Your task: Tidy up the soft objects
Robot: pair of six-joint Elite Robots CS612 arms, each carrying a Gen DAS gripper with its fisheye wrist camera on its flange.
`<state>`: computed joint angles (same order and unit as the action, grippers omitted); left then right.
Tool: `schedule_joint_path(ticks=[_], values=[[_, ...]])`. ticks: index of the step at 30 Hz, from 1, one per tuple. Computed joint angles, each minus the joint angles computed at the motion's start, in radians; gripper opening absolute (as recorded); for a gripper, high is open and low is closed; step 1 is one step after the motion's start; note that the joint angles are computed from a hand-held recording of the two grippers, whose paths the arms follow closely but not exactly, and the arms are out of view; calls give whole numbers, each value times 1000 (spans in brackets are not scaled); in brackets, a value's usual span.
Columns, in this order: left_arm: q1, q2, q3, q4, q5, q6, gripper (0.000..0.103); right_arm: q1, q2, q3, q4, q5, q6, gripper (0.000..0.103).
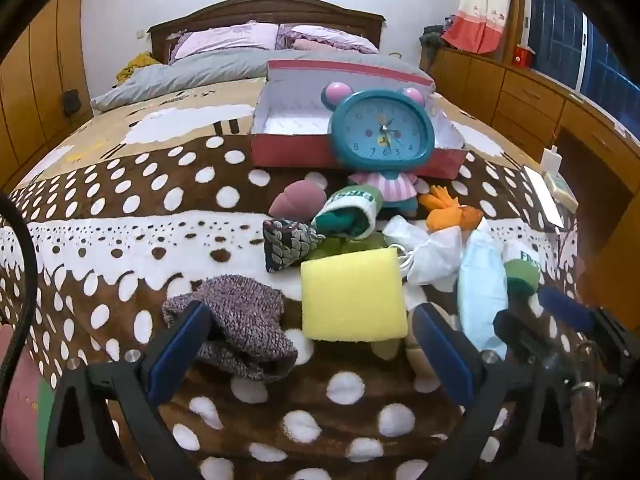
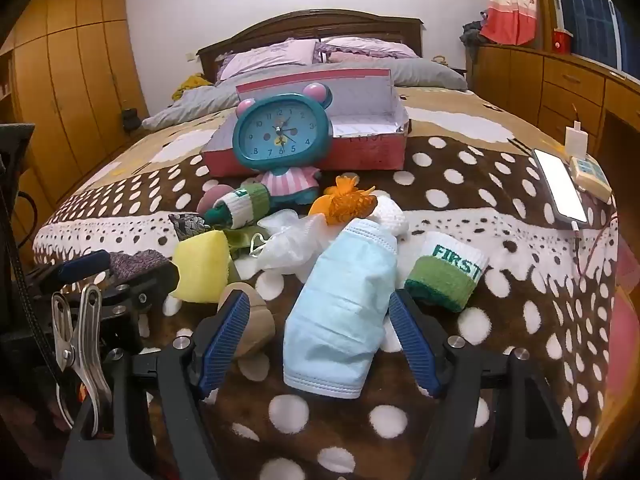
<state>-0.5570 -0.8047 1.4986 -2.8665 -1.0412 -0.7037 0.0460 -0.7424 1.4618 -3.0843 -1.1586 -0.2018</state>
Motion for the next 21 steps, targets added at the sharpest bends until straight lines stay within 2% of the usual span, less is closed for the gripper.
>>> schedule_joint_path(ticks=[21], values=[[2, 0, 3, 9, -13, -6, 103, -1, -1, 0, 12, 3, 2, 74]])
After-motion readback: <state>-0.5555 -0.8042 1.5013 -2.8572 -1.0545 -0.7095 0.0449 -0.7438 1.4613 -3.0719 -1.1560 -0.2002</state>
